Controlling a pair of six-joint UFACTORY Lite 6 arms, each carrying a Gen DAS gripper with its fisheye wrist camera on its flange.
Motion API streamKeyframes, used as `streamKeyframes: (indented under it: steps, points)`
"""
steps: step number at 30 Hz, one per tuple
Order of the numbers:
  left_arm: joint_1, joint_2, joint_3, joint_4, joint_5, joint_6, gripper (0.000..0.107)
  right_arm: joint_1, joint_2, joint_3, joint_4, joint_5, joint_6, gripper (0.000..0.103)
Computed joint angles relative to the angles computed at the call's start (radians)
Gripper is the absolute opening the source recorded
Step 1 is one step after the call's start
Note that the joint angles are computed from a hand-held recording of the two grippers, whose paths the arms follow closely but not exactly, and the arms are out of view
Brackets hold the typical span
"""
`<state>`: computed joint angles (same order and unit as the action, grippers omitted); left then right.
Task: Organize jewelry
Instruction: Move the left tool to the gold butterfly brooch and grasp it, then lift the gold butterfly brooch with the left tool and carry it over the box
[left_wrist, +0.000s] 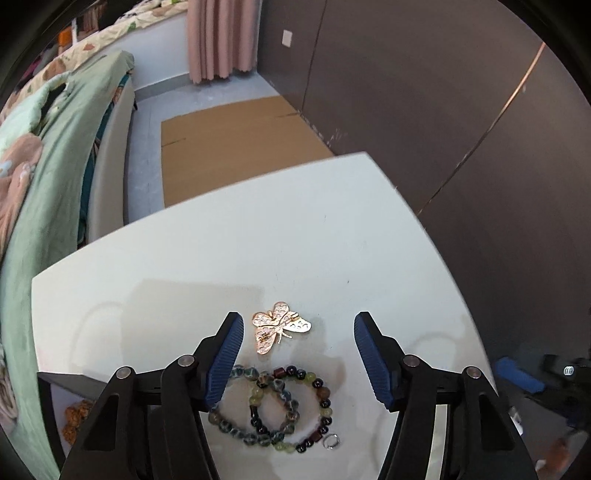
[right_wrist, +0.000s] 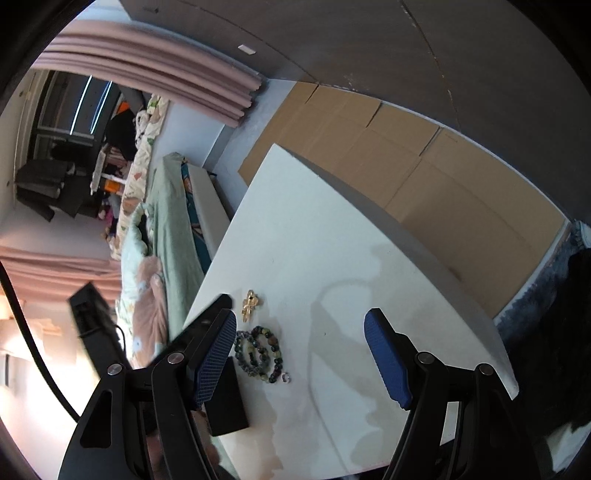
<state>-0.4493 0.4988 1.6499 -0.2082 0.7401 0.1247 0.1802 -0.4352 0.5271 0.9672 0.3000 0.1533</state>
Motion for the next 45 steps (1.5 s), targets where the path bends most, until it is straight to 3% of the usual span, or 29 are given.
streamKeyframes:
  steps: [4,8,12,15,34,37,42,45]
  points:
    - [-0.025,0.044,0.016,0.070,-0.010,-0.054,0.062,-0.025,0.001,-0.003,0.082,0.025,-0.092,0.072]
    - [-0.024,0.071,0.026,0.098,-0.019,-0.072,0.062,-0.032,0.017,0.005,0.037,0.029,-0.053,0.072]
    - [-0.022,0.076,0.000,0.125,-0.054,-0.092,0.045,-0.042,0.027,0.001,0.044,0.034,-0.056,0.072]
    - [-0.024,0.072,-0.002,0.124,-0.052,-0.084,0.042,-0.020,0.022,0.002,-0.025,0.020,0.021,0.072]
    - [0.192,-0.246,-0.208,-0.281,0.003,0.250,0.041,0.180,0.286,0.205,-0.263,-0.057,0.199,0.072]
    - [0.239,-0.284,-0.240,-0.342,0.019,0.306,0.041,0.220,0.337,0.252,-0.417,-0.061,0.342,0.066]
    - [0.307,-0.323,-0.263,-0.399,0.050,0.363,0.041,0.298,0.459,0.364,-0.703,-0.033,0.595,0.041]
    - [0.350,-0.354,-0.278,-0.432,0.070,0.398,0.041,0.344,0.524,0.428,-0.867,-0.006,0.751,0.036]
